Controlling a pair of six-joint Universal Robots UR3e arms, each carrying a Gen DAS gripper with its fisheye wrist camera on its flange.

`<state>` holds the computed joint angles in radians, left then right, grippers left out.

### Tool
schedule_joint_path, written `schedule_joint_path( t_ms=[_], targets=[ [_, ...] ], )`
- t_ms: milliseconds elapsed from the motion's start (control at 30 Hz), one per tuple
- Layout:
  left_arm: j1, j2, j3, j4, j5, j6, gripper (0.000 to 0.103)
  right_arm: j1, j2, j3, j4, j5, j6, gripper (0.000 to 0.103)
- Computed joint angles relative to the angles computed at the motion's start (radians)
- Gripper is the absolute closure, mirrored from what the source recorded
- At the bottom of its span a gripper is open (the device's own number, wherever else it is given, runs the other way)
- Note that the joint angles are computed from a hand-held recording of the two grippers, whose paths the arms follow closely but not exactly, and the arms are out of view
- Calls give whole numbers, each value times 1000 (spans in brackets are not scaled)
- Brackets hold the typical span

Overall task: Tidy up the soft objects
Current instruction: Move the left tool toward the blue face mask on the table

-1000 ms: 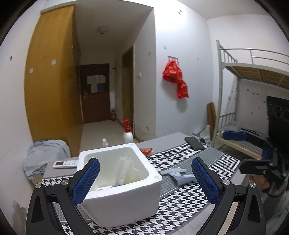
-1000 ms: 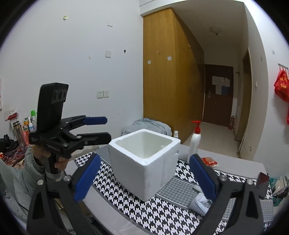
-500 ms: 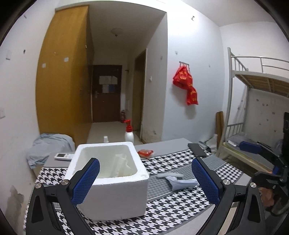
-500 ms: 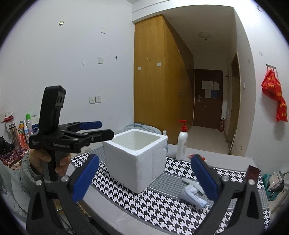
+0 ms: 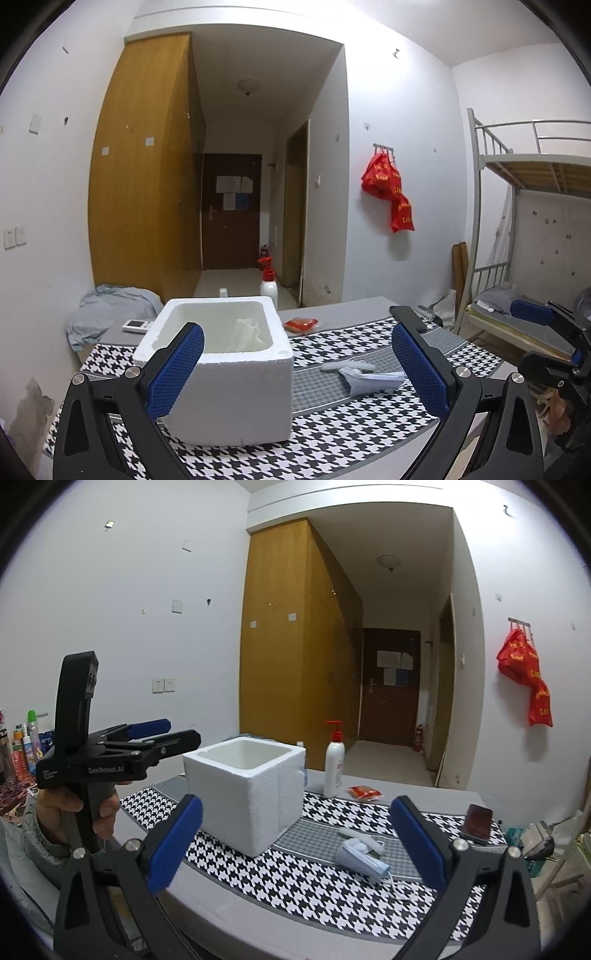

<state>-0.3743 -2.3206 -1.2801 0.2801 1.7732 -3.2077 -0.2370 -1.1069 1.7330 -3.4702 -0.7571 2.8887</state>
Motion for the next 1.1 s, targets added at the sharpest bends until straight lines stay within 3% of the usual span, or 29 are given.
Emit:
schedule_joint_path(
  t_ms=[433, 600, 1100],
  targets=[
    [-31, -82, 6, 125, -8, 40, 1, 11, 31, 80, -165, -103, 53, 1],
    [-46, -127, 63, 116, 4, 49, 1, 12, 48, 106, -229, -140, 94, 1],
    [-62, -220, 182, 51, -29, 71, 1, -22, 62, 146, -244, -181, 85, 1]
  ],
)
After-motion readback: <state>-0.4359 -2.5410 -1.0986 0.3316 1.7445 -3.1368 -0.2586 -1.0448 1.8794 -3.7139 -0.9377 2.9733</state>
